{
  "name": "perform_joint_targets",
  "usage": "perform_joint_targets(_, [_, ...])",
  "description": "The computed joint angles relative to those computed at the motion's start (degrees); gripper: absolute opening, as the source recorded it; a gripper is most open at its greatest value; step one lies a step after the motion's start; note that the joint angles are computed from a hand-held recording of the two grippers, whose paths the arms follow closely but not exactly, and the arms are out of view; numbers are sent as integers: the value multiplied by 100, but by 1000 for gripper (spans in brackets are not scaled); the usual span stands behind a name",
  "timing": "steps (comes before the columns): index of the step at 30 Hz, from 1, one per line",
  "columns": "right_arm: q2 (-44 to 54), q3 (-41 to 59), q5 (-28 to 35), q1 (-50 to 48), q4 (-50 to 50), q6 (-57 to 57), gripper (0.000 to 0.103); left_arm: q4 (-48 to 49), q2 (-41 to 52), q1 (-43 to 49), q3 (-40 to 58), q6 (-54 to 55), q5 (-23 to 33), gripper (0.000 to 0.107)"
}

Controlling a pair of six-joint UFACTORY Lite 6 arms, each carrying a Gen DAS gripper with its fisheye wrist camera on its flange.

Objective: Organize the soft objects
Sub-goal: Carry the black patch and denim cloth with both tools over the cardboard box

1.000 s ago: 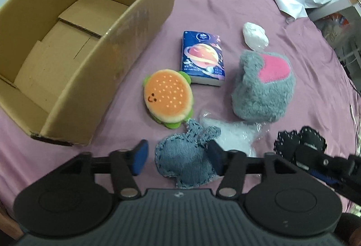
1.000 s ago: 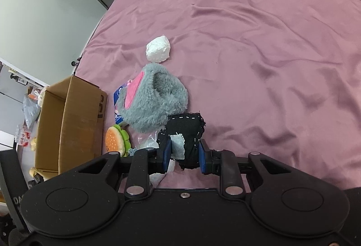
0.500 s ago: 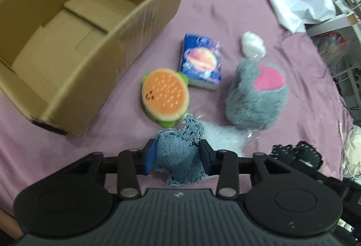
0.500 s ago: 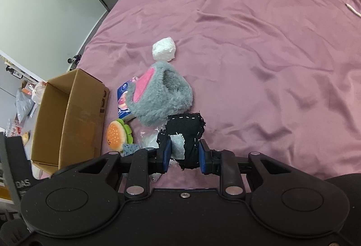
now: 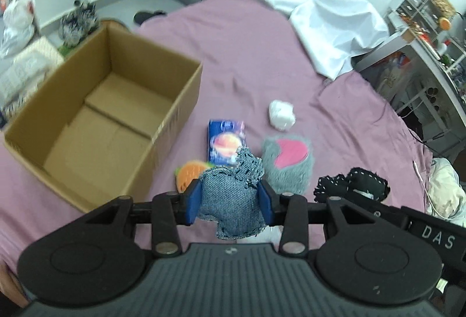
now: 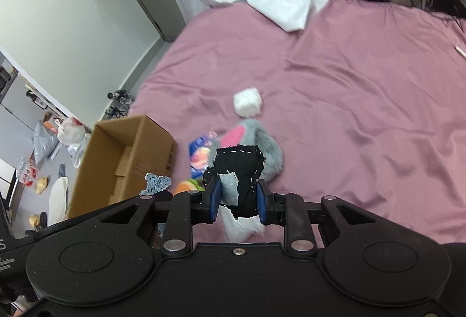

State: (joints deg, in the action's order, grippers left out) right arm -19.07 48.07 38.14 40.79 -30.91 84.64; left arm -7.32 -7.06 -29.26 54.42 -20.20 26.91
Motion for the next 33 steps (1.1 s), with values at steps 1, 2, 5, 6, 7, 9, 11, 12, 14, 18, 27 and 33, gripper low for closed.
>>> perform_joint_targets(1, [39,89,25,27,-60,19,26,16,-18,51,65,91,35,41])
perform_joint_targets(2, [73,172,47,53,-115,39,26,32,-18,96,121,168,48,41])
perform_joint_targets(5, [219,455,109,122,-295,108,26,-136,-7,317,288,610,102,41])
perform_joint_targets(6, [276,543,131,152,-389,156,26,-202,9,397,346,777,121,41])
perform_joint_targets(7, [317,603,125,167,-487,215,27,-305,3,490,402,978,164,41])
perform_joint_targets(9, [408,715,57,203,-679,368,27,-581,1,717,508,1432,265,41])
perform_joint_targets(11, [568,883,17,224,-795,449,27,-750,31,910,603,1715,327,41])
perform_joint_targets(12, [624,945,18,261,-872,523,27,-844,58,1014,674,1860,371,41])
perform_joint_targets(14, [791,1115,-48,284,-981,598,27,-1121,149,1270,829,2248,452,41])
perform_joint_targets(18, [1164,1507,-104,371,-1158,667,27,-1339,341,1573,1123,2868,441,41])
perform_joint_targets(27, [2060,2310,-350,371,-1256,643,27,-1686,1181,2113,1988,3457,471,42])
perform_joint_targets(33, [2748,2928,-449,342,-1117,259,27,-2158,1636,2364,2064,3803,151,42])
